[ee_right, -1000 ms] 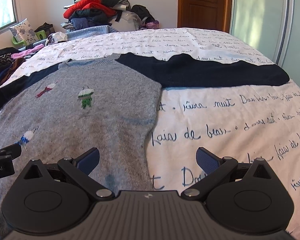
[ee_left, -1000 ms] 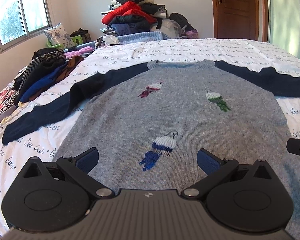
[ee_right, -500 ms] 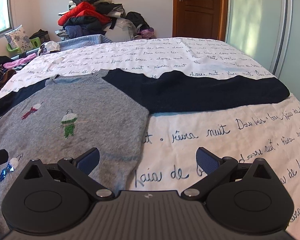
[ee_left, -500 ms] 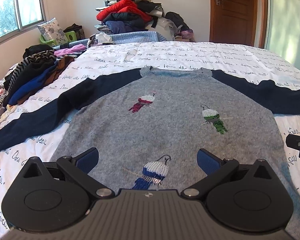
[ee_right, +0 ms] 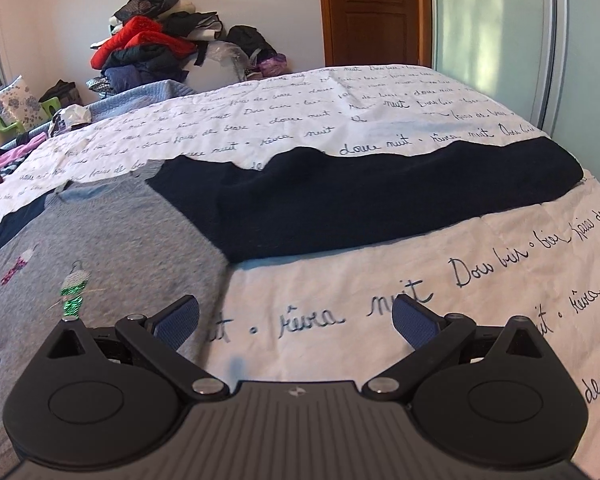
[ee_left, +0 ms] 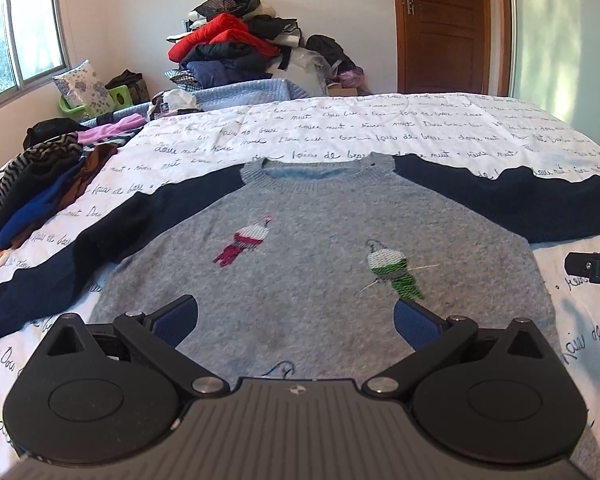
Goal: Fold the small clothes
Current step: 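Move the right gripper over the cuff of a navy sleeve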
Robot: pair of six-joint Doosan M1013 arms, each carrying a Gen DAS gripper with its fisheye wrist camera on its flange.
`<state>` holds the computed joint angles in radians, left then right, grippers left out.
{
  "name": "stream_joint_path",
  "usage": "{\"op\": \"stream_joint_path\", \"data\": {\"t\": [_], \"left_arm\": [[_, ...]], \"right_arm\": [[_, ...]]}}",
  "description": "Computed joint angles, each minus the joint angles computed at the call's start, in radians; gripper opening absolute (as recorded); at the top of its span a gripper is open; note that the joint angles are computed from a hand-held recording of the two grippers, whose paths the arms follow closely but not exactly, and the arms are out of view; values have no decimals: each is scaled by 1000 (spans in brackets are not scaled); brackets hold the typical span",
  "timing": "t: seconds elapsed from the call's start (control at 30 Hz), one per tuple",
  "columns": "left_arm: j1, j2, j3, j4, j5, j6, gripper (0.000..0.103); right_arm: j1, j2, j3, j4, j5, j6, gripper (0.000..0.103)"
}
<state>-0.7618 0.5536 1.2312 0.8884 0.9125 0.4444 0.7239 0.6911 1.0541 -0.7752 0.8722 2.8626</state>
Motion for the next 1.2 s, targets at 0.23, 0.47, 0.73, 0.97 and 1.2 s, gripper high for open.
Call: {"op": "stream_joint_path", "data": {"t": [0.23,0.47,0.73,0.97,1.2], "left_arm": [[3,26,-43,-26,-35,24,103],[2,48,-75,-23,-27,25,103],[-6,71,-101,20,8,35,103],[0,86,-127,-23,17,64,103],[6,92,-136,-59,10,75,103]], "right_arm": [[-22,5,0,-24,27,1,103],[-49,-7,34,-75,1,28,103],[-99,-44,104,-141,-63,118,103],[-135,-49,113,-124,-36,120,103],[-153,-44,115,-101,-6,116,103]]}}
